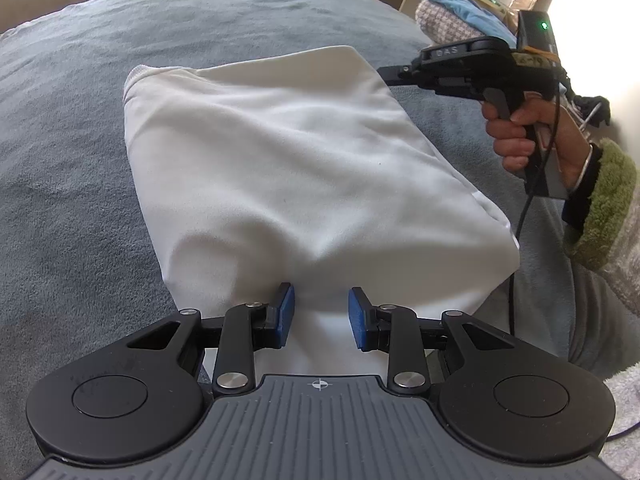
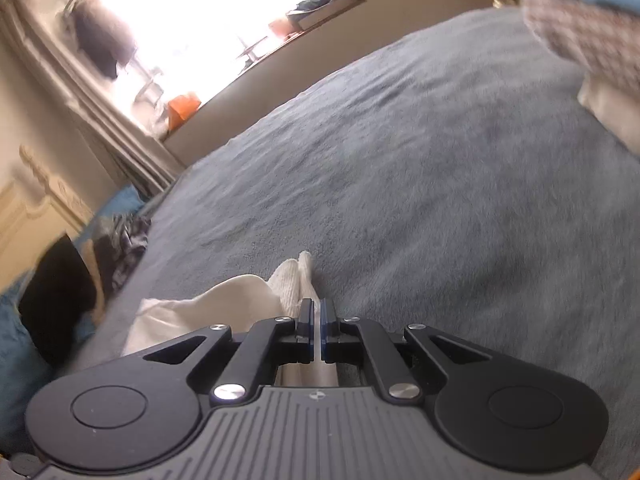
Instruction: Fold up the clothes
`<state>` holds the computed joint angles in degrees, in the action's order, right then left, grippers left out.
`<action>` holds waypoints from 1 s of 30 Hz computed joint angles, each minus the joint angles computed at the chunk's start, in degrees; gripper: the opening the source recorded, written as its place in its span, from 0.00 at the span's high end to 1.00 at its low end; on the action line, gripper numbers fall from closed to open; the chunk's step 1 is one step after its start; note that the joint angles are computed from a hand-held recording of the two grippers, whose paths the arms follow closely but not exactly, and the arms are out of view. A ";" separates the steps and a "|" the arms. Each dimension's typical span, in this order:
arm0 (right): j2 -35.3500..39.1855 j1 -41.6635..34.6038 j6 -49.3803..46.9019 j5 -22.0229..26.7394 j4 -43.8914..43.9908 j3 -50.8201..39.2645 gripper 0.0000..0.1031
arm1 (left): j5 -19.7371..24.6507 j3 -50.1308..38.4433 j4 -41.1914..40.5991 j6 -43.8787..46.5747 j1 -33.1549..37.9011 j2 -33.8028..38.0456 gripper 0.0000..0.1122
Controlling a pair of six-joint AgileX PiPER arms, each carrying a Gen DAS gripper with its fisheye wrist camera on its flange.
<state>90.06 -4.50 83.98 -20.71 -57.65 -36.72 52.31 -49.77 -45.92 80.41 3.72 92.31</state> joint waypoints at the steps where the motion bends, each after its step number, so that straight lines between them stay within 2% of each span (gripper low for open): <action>1: 0.14 0.91 0.17 0.55 -1.18 -0.66 0.98 | -0.11 0.04 -0.02 -0.01 -0.12 -0.02 0.74; 7: -1.79 9.72 -15.30 9.55 8.19 -2.53 0.93 | -0.27 -0.32 0.26 -0.29 -0.37 0.32 0.74; 10: -1.29 10.71 -14.80 11.84 6.99 -3.88 0.88 | -0.11 -0.39 0.35 -0.06 -0.19 0.35 0.74; 12: -0.65 11.01 -9.86 13.65 1.53 -5.16 0.76 | 0.08 -0.51 0.39 0.01 0.00 0.48 0.74; 14: 0.05 10.66 -6.19 13.17 -2.85 -5.70 0.74 | 0.10 -0.50 0.47 0.02 0.02 0.47 0.74; 19: 1.46 10.14 -4.14 11.47 -7.34 -6.93 0.74 | 0.11 -0.40 0.64 -0.14 0.07 0.26 0.74; 23: 2.03 10.14 7.50 12.05 -19.34 -8.22 0.75 | 0.00 -0.15 0.58 -0.03 0.11 0.08 0.74; 26: 2.73 9.43 13.20 11.34 -24.38 -8.85 0.76 | -0.26 0.20 0.48 0.03 0.00 -0.13 0.74; 28: 3.69 8.62 14.19 10.24 -24.93 -9.24 0.80 | -0.20 0.33 0.54 -0.30 -0.06 -0.44 0.74; 29: 3.66 8.10 11.25 9.24 -22.00 -8.92 0.91 | -0.12 0.35 0.62 -0.53 -0.07 -0.53 0.74; 30: 3.64 7.61 6.28 8.13 -17.02 -8.36 0.94 | 0.08 0.30 0.81 -0.93 -0.09 -0.67 0.74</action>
<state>93.70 3.11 90.26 -12.59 -74.68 -45.08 52.39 -49.47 -45.11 79.48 3.63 91.64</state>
